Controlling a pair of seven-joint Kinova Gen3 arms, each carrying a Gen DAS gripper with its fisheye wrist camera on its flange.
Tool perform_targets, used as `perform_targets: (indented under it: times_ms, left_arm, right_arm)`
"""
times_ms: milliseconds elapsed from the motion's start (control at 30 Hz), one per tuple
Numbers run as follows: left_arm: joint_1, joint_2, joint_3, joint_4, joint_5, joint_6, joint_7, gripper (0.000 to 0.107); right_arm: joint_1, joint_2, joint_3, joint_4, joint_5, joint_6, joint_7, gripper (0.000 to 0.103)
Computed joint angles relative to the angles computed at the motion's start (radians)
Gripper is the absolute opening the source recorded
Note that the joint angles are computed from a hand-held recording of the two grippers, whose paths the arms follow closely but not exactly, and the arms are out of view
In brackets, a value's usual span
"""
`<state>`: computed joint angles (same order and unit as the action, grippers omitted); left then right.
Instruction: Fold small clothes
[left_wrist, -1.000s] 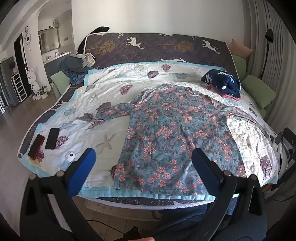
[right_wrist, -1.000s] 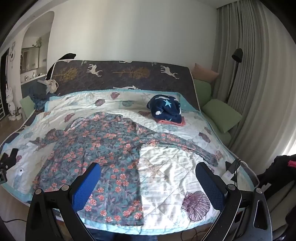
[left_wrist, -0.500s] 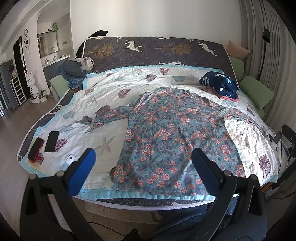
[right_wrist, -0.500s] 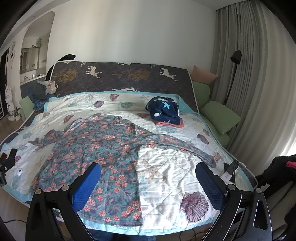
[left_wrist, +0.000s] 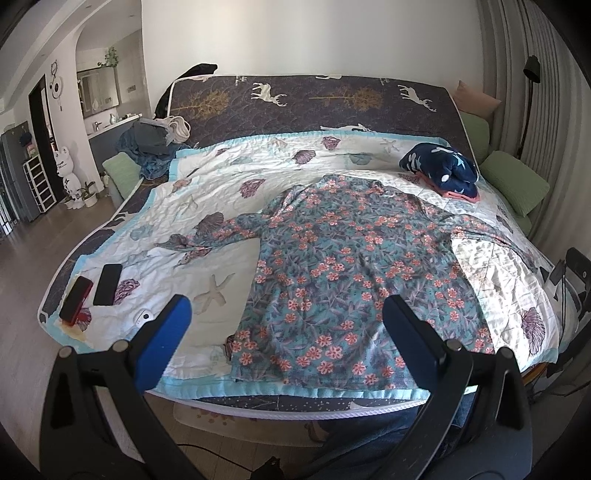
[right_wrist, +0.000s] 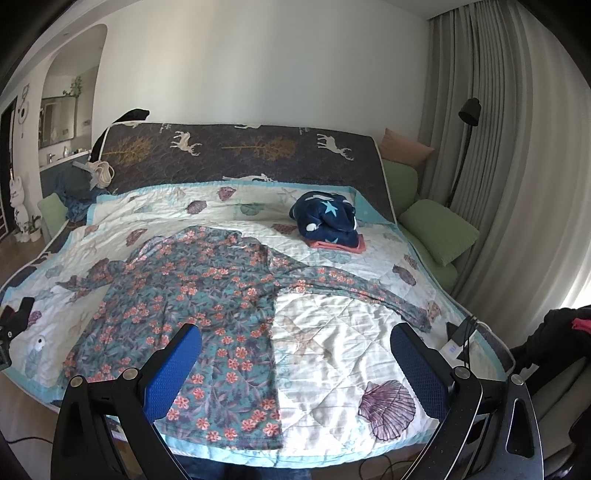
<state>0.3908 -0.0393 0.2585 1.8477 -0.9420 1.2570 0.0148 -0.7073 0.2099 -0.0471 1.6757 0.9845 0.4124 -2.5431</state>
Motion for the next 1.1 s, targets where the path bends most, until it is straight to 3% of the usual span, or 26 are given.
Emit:
perform_targets:
  times_ms: [400, 1100]
  left_arm:
    - [0.007, -0.007, 0.010, 0.009, -0.022, 0.014, 0.021, 0.103]
    - [0.013, -0.006, 0.015, -0.001, -0.027, 0.028, 0.025, 0.103]
  right_arm:
    - [0.023, 0.003, -0.001, -0.014, -0.091, -0.023, 0.087, 0.103]
    - [0.001, 0.001, 0.021, 0.003, -0.070, -0.036, 0.072, 0.103]
